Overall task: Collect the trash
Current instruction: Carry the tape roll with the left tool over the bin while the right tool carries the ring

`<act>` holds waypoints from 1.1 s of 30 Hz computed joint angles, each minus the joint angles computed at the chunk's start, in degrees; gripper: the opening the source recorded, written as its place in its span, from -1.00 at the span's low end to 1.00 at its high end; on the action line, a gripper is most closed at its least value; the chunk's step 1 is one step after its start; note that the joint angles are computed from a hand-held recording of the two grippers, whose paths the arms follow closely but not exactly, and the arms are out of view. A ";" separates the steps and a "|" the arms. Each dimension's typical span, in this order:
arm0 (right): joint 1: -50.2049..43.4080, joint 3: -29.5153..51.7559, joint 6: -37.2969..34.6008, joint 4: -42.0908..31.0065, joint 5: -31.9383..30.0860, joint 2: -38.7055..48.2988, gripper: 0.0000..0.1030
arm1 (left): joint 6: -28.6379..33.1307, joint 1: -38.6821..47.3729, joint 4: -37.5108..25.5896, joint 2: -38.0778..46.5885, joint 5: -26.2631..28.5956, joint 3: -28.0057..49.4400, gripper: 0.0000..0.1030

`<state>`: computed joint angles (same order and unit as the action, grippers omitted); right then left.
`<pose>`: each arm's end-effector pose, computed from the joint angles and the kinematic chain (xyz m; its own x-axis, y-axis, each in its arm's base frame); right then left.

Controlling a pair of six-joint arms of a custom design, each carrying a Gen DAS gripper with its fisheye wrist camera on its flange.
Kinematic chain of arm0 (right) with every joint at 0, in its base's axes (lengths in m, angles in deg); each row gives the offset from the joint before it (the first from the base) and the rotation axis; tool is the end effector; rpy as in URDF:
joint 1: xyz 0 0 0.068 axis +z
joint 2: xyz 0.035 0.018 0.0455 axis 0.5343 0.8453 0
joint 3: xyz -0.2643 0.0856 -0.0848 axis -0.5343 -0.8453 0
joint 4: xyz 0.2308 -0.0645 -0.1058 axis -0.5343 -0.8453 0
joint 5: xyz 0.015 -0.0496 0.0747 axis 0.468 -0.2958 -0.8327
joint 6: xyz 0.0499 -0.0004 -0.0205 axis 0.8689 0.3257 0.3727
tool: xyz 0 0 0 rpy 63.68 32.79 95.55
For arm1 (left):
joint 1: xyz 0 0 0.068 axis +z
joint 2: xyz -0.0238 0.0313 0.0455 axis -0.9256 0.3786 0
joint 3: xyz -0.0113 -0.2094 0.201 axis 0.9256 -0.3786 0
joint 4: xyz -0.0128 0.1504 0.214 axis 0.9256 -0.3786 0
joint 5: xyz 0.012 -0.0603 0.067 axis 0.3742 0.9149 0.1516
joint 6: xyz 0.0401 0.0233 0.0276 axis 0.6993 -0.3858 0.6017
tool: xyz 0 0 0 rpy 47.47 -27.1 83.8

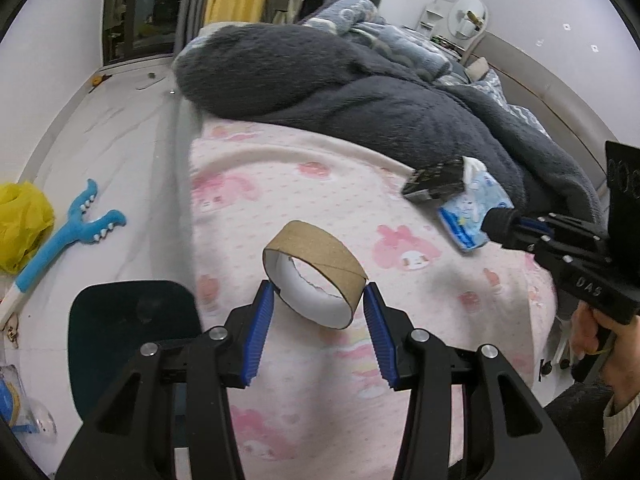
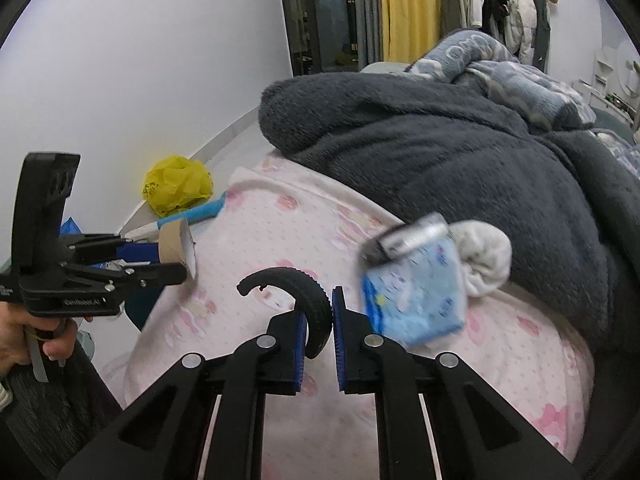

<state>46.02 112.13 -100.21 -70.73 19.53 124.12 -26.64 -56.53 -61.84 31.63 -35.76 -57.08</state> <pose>0.3577 0.1046 0.1530 -0.5192 -0.4331 -0.7368 -0.7274 0.6766 0.1148 0.2379 0.0367 0.1740 -0.7697 -0.2005 -0.6062 -0.0495 0.9653 -0.2564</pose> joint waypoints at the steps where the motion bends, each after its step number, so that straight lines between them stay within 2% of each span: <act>1: 0.49 0.10 0.39 -0.03 0.12 -0.19 -0.77 | 0.43 0.75 -0.12 -0.12 0.08 -0.21 -0.05; 16: 8.37 2.29 7.40 -0.08 4.07 -0.93 -0.77 | 7.45 11.70 -2.51 2.55 0.19 -1.08 -0.05; 33: 17.29 8.04 12.71 -1.63 6.91 3.72 -0.77 | 16.32 25.03 -3.14 9.57 2.66 -0.56 -0.05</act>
<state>63.32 120.17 -87.50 -72.36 26.44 127.85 -10.31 -31.50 -64.98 41.20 -33.10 -57.65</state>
